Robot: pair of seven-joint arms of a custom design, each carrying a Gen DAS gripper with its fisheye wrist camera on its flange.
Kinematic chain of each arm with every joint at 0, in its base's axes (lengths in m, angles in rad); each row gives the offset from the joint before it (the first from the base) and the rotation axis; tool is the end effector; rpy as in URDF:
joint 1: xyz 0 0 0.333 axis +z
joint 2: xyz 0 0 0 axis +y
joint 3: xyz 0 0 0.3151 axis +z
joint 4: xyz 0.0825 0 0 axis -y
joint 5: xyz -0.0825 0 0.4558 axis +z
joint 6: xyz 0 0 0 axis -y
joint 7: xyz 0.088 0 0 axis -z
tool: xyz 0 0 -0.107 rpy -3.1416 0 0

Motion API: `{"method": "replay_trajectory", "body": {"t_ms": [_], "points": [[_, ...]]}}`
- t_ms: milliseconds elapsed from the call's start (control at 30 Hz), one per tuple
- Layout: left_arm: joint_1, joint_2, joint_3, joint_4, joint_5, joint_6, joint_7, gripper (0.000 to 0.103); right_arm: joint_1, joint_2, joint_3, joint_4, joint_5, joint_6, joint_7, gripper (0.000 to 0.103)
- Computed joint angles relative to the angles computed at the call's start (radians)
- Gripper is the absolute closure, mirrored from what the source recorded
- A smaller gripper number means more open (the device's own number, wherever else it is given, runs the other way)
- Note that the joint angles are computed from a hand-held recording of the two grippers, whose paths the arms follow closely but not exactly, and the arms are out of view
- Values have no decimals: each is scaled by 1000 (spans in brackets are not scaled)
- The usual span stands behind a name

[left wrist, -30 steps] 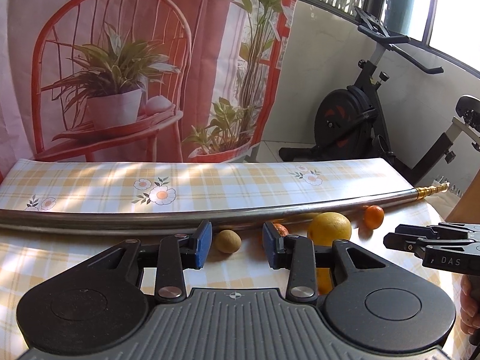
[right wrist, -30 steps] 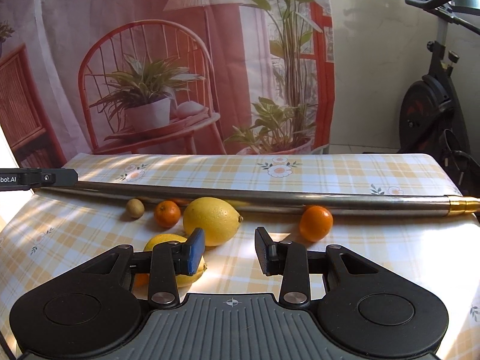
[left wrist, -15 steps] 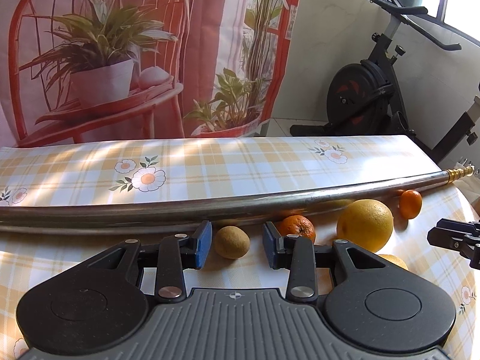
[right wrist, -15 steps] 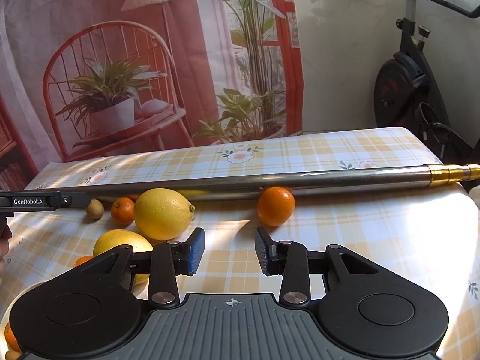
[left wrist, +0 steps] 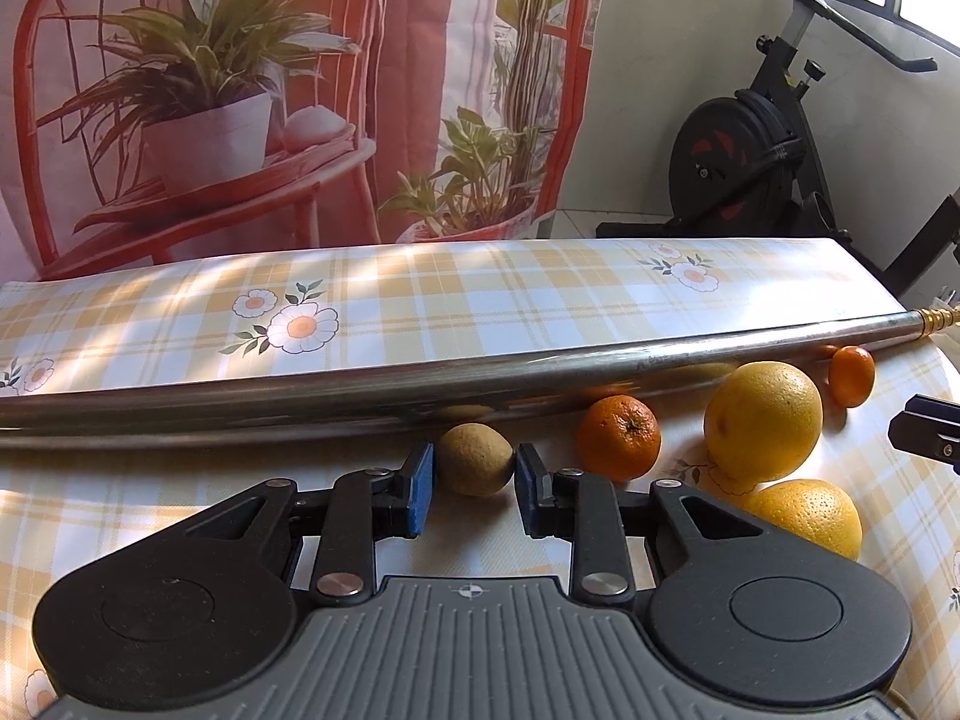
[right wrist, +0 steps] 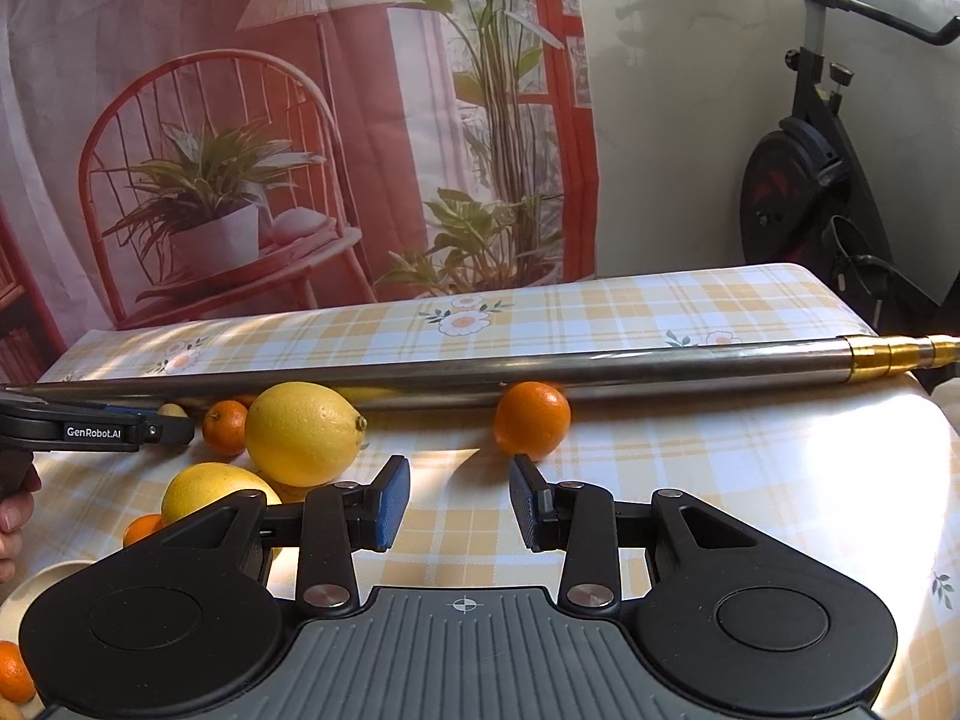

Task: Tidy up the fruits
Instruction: 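Grasp a third brown kiwi with the left gripper while the right gripper grasps a mandarin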

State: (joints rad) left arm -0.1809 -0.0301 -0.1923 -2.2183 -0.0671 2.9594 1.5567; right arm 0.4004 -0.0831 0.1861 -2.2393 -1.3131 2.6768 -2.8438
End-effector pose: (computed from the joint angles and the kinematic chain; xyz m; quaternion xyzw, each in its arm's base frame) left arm 0.5881 -0.2260 0.4380 -0.5498 0.7458 -0.3204 0.1968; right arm 0.4817 0.3566 0.4013 -0.5634 0.6887 -0.2855 0.3561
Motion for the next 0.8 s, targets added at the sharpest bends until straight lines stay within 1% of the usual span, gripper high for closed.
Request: {"method": "replay_trajectory", "body": {"t_ms": [133,200,267,333,367,400,500,633,800], "points": [[-14,-49,8,-45,-58,27,67,73,0,3,0,6,-18,-12,-5,69],[-35,-80,23,-70,-121,32,126,73,-1,7,-1,11,-34,-20,-1,69],[-70,-115,49,-97,-207,38,200,73,-1,17,-3,22,-47,-35,-3,68],[-95,-153,67,-130,-260,49,245,73,2,30,-6,36,-64,-61,-6,64],[-111,-171,78,-146,-285,54,265,73,4,37,-7,44,-72,-89,-5,58],[-126,-190,90,-162,-307,57,283,73,6,46,-9,53,-81,-109,-1,56],[-168,-242,126,-205,-363,57,322,73,8,73,-25,76,-76,-122,-11,56],[-190,-297,147,-253,-381,68,327,73,10,118,-49,111,-22,-105,-69,57],[-204,-346,155,-297,-356,90,309,73,15,153,-72,133,49,-75,-91,58]]}}
